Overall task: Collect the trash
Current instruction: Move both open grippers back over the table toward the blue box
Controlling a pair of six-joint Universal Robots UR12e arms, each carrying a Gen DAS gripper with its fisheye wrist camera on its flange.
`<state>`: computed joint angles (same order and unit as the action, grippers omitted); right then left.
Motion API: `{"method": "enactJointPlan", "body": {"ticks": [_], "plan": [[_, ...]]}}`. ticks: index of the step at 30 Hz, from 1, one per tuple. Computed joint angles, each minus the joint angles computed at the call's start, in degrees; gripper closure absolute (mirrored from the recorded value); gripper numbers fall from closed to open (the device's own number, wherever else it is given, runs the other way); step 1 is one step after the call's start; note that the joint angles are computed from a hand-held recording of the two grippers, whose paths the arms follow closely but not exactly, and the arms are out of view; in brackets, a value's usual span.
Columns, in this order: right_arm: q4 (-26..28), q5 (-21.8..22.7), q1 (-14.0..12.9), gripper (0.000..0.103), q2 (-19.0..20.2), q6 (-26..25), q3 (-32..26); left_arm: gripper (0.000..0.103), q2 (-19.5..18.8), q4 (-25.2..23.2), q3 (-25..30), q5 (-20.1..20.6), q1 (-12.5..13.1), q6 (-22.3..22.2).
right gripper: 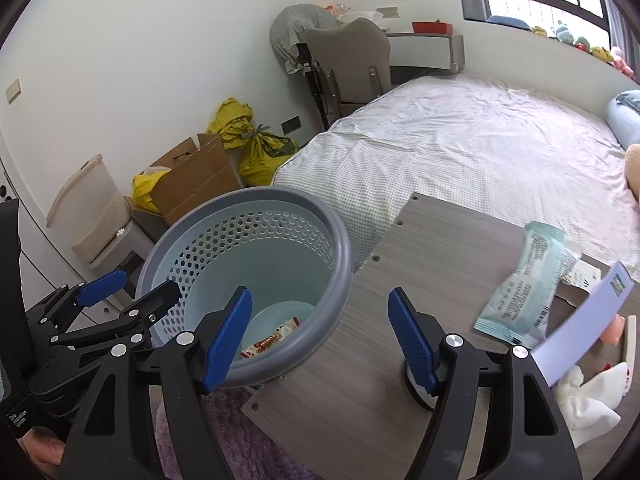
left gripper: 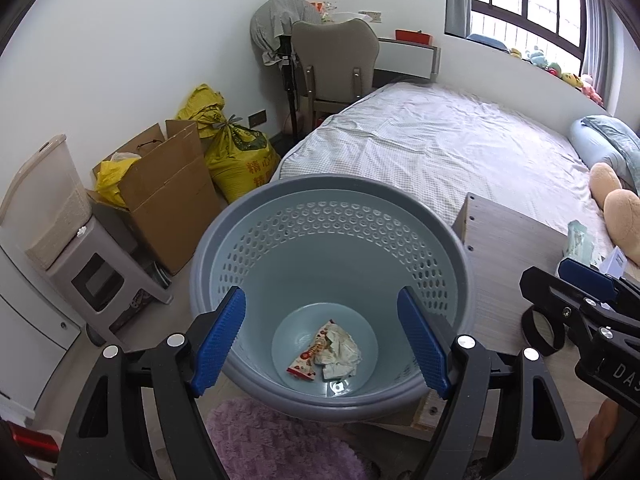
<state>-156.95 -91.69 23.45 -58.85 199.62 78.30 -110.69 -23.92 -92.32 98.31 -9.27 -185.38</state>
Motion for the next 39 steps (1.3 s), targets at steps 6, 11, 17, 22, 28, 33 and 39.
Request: {"method": "enactJointPlan", "body": {"ticks": [6, 11, 17, 22, 28, 33, 39], "plan": [[-1.01, -2.0, -0.49, 0.034, -2.01, 1.67, 3.1, 0.028, 0.22, 0.22, -0.29, -1.08, -0.95, 0.64], [-1.87, -3.1, -0.89, 0.034, -3.31, 2.63, 5.29, 0.028, 0.38, 0.12, -0.37, -1.47, -1.79, 1.33], [-2.97, -3.67, -1.27, 0.034, -4.66, 3.43, 7.47, 0.028, 0.59, -0.5, -0.53, -1.65, -2.73, 1.71], [-4.4, -3.86, -1.86, 0.034, -5.81, 3.75, 9.49, 0.028, 0.78, -1.04, -0.57, -1.09, -3.68, 1.81], [-4.6, -3.66, -2.52, 0.033, -6.97, 4.23, 11.34, 0.028, 1.12, -0.87, -0.71, -0.74, -4.5, 1.89], [-4.61, -4.0, -3.2, 0.033, -8.25, 4.93, 12.95, 0.028, 1.0, -0.98, -0.29, -1.11, -5.11, 1.91], [-5.18, -5.21, -3.89, 0.033, -10.17, 5.67, 15.04, 0.028, 0.83, -0.44, 0.18, -1.81, -6.15, 2.67]]}}
